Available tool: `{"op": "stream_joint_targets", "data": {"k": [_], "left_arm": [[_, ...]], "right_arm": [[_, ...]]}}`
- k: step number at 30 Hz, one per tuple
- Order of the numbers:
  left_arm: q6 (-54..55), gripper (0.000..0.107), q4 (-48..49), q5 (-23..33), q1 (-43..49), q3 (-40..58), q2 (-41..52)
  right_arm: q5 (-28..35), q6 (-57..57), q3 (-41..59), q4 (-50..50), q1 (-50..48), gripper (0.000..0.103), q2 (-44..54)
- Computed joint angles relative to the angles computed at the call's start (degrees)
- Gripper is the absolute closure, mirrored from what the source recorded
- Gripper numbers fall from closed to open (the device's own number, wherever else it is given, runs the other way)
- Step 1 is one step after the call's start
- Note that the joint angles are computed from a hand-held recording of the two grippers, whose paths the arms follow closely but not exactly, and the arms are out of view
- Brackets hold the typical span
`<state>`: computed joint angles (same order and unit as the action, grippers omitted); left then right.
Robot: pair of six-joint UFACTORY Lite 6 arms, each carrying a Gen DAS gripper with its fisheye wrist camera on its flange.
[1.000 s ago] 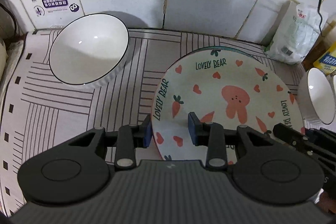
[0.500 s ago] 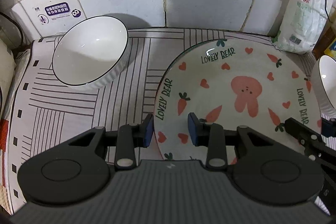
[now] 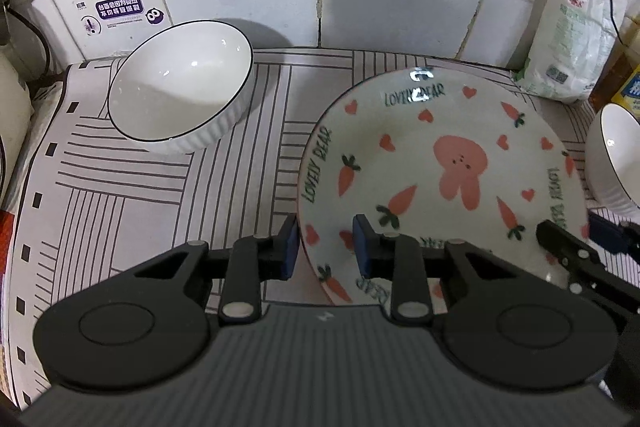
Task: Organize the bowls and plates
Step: 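Lower the Lovely Bear plate onto the blue egg plate with both grippers, then open both grippers and release the Lovely Bear plate rim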
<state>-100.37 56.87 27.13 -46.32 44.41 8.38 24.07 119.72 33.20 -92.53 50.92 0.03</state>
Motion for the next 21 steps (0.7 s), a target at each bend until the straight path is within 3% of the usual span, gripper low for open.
{"op": "stream_joint_targets", "data": {"k": [5,8,10,15,17,21], "left_arm": [[4.8,0.080,-6.3,1.2,-1.5,0.1,-1.3],[8.1,0.080,-10.9,3.5,-3.4,0.1,-3.1],[9.7,0.080,-13.4,4.6,-4.8,-0.3,-5.2],[12.3,0.078,-17.8,10.9,-9.9,0.7,-9.3],[14.2,0.076,-20.2,13.4,-11.7,1.9,-10.5],[16.1,0.066,-22.4,18.1,-16.1,4.6,-11.0]], "right_arm": [[2.9,12.1,-3.6,-12.6,1.0,0.069,0.1],[-0.4,21.3,-8.0,-20.8,-1.4,0.069,-5.3],[-1.6,21.8,-11.8,-20.7,-2.0,0.068,-11.7],[0.7,-2.2,-18.6,1.3,1.7,0.055,-28.8],[4.3,-12.5,-19.9,11.0,4.2,0.043,-34.2],[13.3,-30.9,-21.3,26.3,8.6,0.040,-44.5]]}}
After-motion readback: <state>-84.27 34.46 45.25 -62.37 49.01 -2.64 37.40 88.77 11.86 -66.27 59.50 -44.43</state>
